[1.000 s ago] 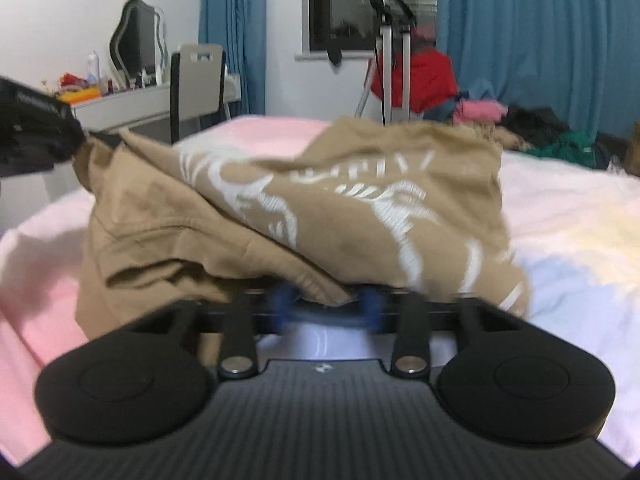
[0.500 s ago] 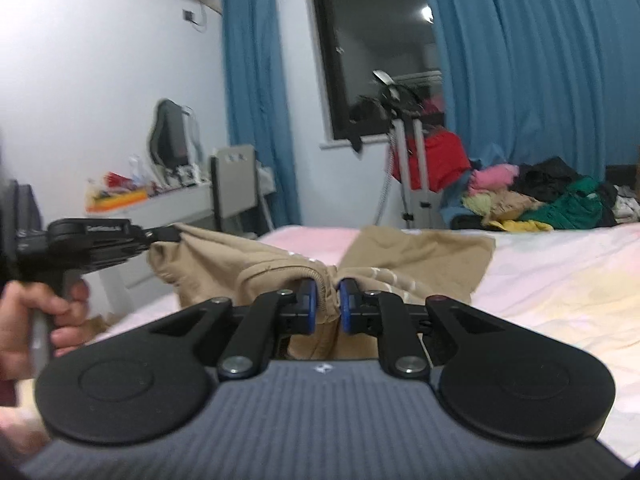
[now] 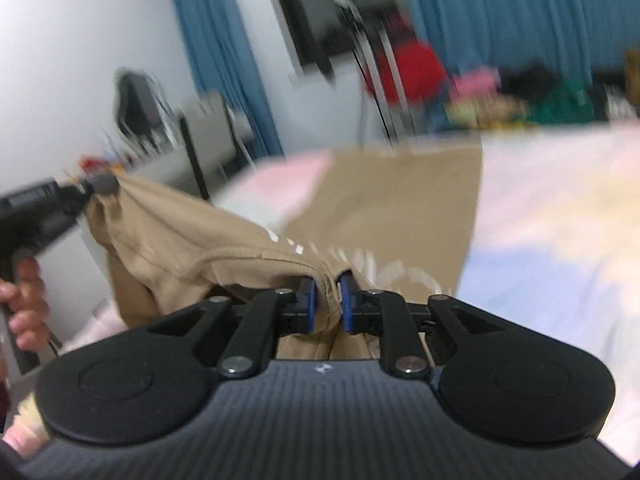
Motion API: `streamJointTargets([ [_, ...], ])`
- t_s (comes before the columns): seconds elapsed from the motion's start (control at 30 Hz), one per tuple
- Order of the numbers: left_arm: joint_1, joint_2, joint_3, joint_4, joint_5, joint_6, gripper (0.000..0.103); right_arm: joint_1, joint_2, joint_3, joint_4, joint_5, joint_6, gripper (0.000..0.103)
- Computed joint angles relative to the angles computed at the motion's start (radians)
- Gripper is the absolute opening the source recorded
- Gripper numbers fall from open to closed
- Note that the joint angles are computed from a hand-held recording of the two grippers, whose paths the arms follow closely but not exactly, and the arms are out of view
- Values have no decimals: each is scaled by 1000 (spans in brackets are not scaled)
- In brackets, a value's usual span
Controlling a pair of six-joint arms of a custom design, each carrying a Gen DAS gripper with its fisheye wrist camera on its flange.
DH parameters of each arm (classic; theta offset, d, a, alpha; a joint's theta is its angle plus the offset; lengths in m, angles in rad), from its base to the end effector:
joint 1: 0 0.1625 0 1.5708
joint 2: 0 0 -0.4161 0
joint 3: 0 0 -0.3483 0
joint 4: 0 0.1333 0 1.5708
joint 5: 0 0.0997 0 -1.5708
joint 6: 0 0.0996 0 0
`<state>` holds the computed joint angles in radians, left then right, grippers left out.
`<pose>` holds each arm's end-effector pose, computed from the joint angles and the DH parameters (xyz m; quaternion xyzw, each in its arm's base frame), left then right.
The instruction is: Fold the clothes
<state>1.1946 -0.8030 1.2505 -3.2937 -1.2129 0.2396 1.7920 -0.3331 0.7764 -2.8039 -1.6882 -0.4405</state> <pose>-0.1086 -0.7326 0.3794 0.1386 0.7856 -0.5942 0.1027 0.3048 -0.8009 0.1503 0.2780 -0.8788 0.3758 0.0959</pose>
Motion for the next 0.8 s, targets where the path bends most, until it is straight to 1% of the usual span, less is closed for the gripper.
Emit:
streamJointTargets([
  [0.07, 12, 58, -72, 43, 85, 7, 5, 4, 71, -113, 98, -88, 50, 22],
  [0.1, 16, 80, -95, 57, 134, 15, 5, 3, 95, -157, 136, -96, 64, 23],
  [0.13, 20, 102, -119, 73, 179, 24, 5, 1, 102, -170, 162, -97, 75, 27],
  [0.17, 24, 115, -138, 93, 211, 33, 6, -2, 108, -194, 209, -80, 89, 31],
  [0.2, 28, 130, -159, 113, 242, 42, 6, -5, 103, -189, 221, -55, 100, 38],
  [0.23, 32, 145, -180, 134, 274, 51, 9, -6, 98, -180, 216, -45, 103, 46],
  [0.27, 35, 158, -201, 154, 305, 60, 15, -6, 92, -171, 211, -35, 107, 49],
  [0.3, 32, 162, -214, 172, 329, 69, 19, -7, 87, -162, 206, -25, 111, 55],
  [0.33, 30, 161, -219, 184, 351, 77, 28, -4, 75, -136, 184, -27, 108, 58],
  [0.37, 26, 146, -200, 177, 365, 82, 42, -2, 64, -111, 162, -29, 105, 59],
  [0.4, 20, 139, -197, 176, 377, 93, 48, 1, 53, -87, 141, -32, 102, 60],
  [0.43, 15, 133, -195, 174, 390, 103, 59, 3, 43, -63, 121, -34, 99, 62],
  [0.47, 8, 123, -185, 164, 404, 120, 65, 3, 29, -28, 85, -32, 109, 63],
  [0.5, -3, 108, -151, 117, 420, 161, 67, 3, 16, 6, 50, -30, 119, 66],
  [0.57, -26, 98, -102, 8, 452, 284, 75, 3, -1, 47, 2, -30, 142, 66],
  [0.63, -45, 102, -74, -82, 454, 422, 76, 6, -10, 75, -45, -39, 159, 66],
  [0.67, -55, 95, -45, -105, 434, 471, 76, 10, -10, 84, -75, -51, 162, 66],
  [0.7, -62, 85, -16, -103, 404, 497, 75, 14, -9, 92, -104, -63, 165, 66],
  [0.77, -67, 53, 45, -25, 299, 508, 72, 17, -5, 99, -151, -88, 152, 66],
  [0.8, -69, 46, 62, 22, 261, 515, 71, 20, -3, 98, -166, -99, 146, 66],
])
